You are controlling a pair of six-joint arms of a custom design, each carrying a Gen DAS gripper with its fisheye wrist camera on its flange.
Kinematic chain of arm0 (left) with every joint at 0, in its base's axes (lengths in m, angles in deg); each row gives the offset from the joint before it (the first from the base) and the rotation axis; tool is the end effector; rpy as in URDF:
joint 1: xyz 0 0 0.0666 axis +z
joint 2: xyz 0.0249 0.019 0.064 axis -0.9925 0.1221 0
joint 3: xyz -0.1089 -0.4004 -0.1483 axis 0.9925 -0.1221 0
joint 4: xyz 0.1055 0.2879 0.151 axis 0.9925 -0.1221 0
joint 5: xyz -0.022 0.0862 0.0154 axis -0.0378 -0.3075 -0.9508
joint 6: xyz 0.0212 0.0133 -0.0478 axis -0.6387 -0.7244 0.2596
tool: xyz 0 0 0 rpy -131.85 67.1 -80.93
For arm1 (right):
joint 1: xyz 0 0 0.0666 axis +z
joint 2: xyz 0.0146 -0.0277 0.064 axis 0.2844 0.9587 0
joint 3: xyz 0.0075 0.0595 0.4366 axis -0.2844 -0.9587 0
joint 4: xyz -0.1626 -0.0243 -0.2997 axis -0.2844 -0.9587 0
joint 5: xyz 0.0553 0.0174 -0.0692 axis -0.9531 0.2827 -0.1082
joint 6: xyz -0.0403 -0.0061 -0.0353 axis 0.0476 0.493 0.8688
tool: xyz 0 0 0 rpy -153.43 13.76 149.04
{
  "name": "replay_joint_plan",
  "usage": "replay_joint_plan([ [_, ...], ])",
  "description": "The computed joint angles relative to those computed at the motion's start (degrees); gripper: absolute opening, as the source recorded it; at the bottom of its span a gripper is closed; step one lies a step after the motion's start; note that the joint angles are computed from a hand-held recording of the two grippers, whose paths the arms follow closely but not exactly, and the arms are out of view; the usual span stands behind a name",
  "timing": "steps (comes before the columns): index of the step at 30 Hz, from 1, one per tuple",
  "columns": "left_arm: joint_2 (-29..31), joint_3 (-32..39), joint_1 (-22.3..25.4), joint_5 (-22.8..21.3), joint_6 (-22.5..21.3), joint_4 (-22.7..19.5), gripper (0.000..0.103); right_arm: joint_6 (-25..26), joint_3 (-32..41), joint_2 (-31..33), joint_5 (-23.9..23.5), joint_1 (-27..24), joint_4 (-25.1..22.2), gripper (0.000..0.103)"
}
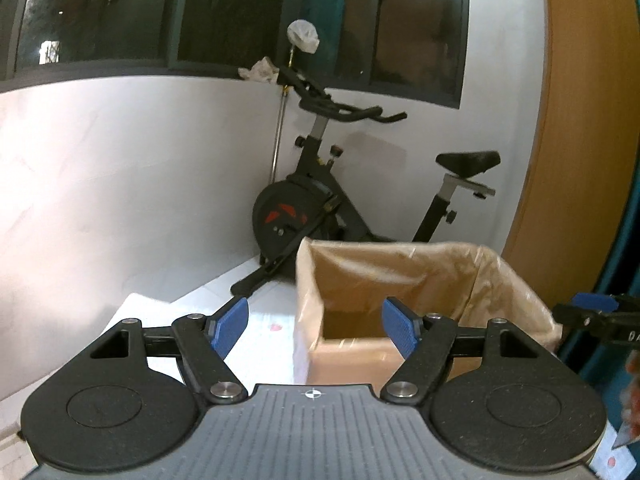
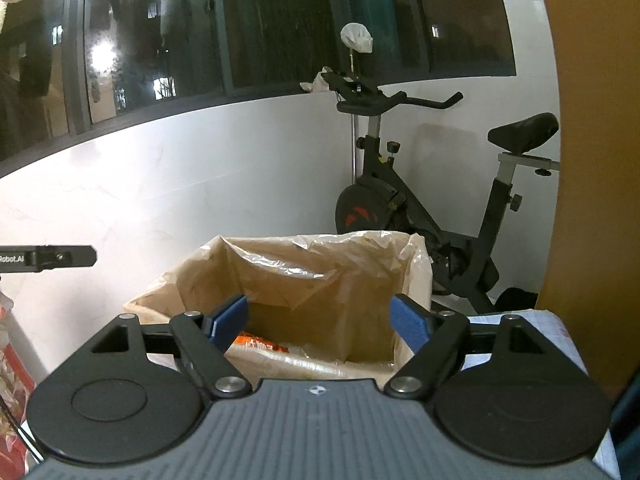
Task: Organize snacks
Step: 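Move the right tool to the yellow bag while the left tool approaches the red packet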
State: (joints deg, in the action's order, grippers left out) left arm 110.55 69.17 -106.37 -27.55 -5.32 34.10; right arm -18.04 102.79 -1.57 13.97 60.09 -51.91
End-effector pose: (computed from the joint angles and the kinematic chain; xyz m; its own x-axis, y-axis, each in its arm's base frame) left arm 0.4114 -0.1821 0.4361 -0.4095 0.1379 -0.9018 0.4602 0.8848 -0.0736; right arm 0.3161 0.2666 0.4446 -0.3574 0.2258 -0.9062 0.1444 0.9720 0.1852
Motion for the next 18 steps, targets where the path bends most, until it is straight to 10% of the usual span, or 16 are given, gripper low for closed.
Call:
replay_joint_plan([
  [18, 0.6, -12.5, 0.0, 5.3, 5.2, 4.3, 0.077, -11.1, -6.6, 3.5, 1.9, 6.8, -2.5, 0.093],
])
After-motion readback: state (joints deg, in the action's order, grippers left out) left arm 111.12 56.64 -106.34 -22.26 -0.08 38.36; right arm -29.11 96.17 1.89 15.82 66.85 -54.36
